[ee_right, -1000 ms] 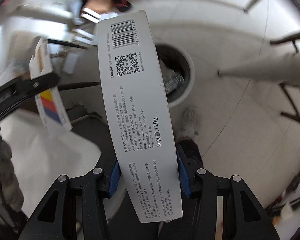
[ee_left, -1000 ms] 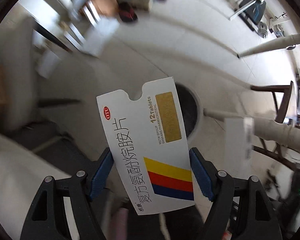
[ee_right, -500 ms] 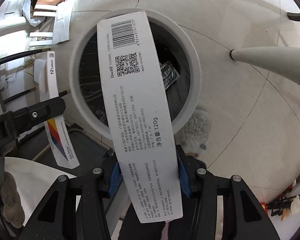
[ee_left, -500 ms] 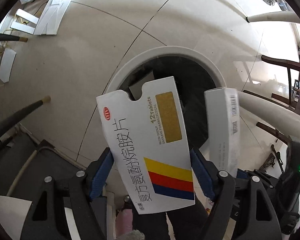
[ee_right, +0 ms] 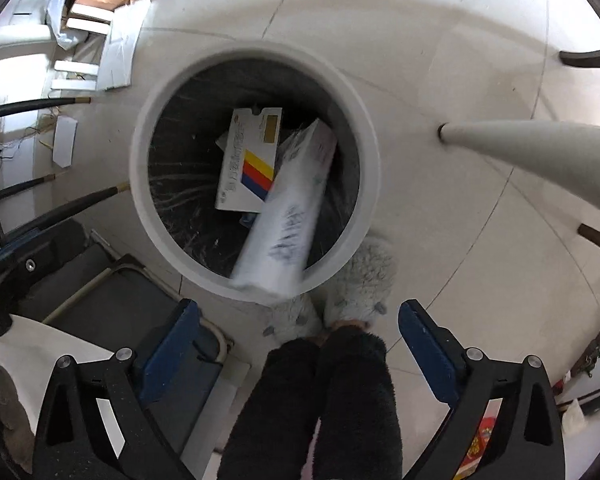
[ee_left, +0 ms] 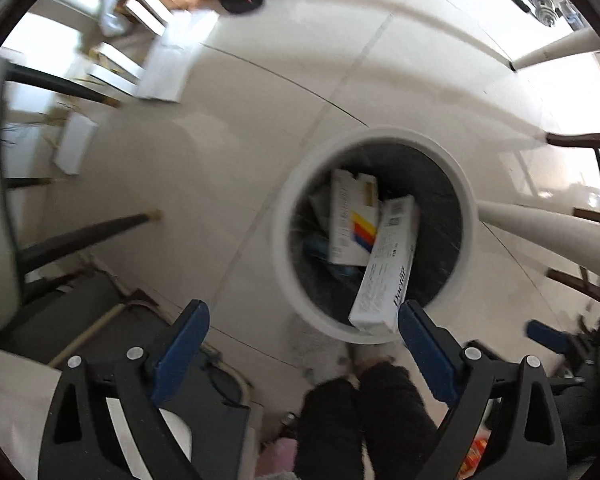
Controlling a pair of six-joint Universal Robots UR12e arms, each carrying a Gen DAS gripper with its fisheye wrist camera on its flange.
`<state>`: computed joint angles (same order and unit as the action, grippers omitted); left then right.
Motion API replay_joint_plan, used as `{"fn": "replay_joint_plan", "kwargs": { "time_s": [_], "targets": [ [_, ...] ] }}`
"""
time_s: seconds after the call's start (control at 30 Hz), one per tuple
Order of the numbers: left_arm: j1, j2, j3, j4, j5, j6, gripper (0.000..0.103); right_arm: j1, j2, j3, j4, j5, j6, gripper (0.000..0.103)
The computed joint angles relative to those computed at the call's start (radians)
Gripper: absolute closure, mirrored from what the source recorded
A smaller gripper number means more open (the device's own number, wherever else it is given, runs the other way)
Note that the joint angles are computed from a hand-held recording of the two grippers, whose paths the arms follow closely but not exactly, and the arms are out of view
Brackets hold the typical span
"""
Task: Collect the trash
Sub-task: 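Open both tools to drop the boxes into the bin, then move both tools back over the table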
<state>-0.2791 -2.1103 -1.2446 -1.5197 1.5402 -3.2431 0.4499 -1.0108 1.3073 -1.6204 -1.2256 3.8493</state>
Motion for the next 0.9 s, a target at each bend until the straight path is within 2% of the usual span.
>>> {"fn": "replay_joint_plan", "kwargs": {
  "time_s": [0.13,0.4,0.7,0.9],
  "targets": [
    [0.006,0.047,-0.028,0.012,0.023,-0.025,0.007,0.010,-0.024,-0.018,-0.006,-0.053,0.048,0.000],
    [0.007,0.122,-0.009,-0.061,0.029,-0.028,0.007,0.027,-0.074,-0.086,0.044,-0.102,0.107,0.000],
    [0.000,0.185,0.089,-0.175,0.034,-0.013,0.007,0.046,-0.130,-0.207,0.157,-0.108,0.128,0.000],
    [0.006,0.204,0.193,-0.231,0.024,0.003,0.007,0.053,-0.135,-0.356,0.246,-0.104,0.134,0.000]
  ]
}}
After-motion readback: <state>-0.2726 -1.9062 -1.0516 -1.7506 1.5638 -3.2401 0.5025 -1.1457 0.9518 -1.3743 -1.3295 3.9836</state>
